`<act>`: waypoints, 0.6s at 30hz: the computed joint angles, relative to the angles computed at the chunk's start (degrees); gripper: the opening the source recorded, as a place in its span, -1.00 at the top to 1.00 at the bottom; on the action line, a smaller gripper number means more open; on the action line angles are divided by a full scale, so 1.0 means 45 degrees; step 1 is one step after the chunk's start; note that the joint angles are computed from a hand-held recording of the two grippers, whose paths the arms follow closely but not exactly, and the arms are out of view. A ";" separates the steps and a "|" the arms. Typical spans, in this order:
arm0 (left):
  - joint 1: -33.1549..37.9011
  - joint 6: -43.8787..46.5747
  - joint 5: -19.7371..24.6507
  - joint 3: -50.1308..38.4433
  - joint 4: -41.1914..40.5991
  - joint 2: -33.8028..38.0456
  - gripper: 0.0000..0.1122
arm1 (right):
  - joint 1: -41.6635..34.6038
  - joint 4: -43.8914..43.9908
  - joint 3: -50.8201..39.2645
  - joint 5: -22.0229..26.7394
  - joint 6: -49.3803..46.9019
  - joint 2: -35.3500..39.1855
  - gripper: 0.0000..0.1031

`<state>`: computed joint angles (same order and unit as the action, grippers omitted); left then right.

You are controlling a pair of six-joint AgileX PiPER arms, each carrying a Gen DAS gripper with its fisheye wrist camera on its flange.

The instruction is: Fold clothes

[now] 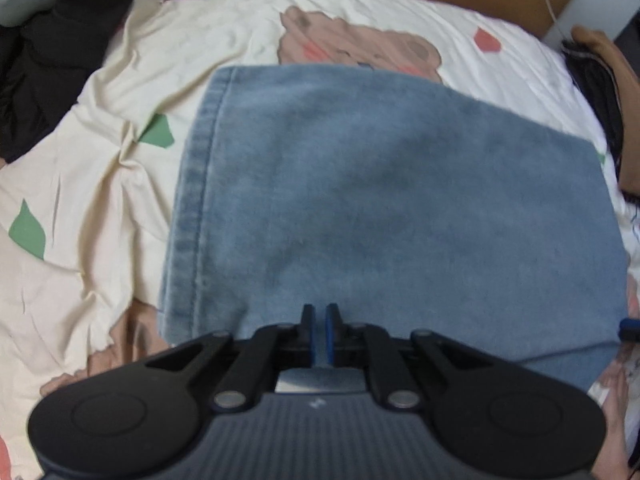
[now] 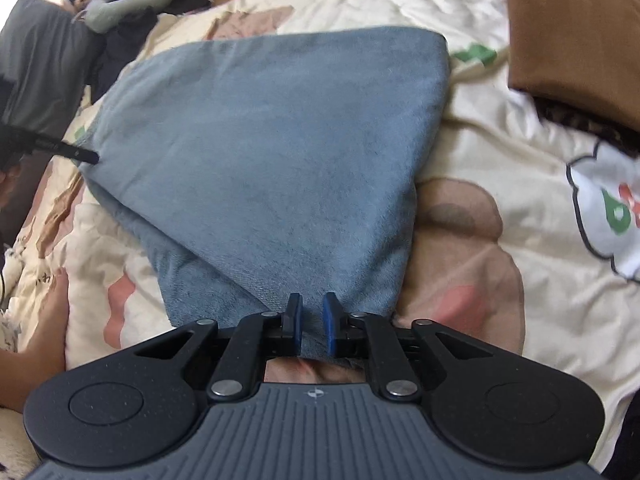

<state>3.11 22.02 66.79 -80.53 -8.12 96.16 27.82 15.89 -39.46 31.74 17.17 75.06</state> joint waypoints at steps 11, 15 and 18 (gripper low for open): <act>0.0247 -0.0041 -0.0391 -0.0142 0.0242 0.0026 0.89 | -0.0029 -0.0466 -0.0072 -0.0095 0.0554 -0.0066 0.88; 0.0840 -0.0237 -0.0034 -0.1139 0.0119 0.0283 0.88 | 0.0370 -0.2777 -0.0558 -0.0041 0.2333 0.0178 0.88; 0.1025 -0.0417 -0.0125 -0.1211 0.0559 0.0367 0.88 | 0.0152 -0.2871 -0.0604 -0.0611 0.2221 0.0528 0.88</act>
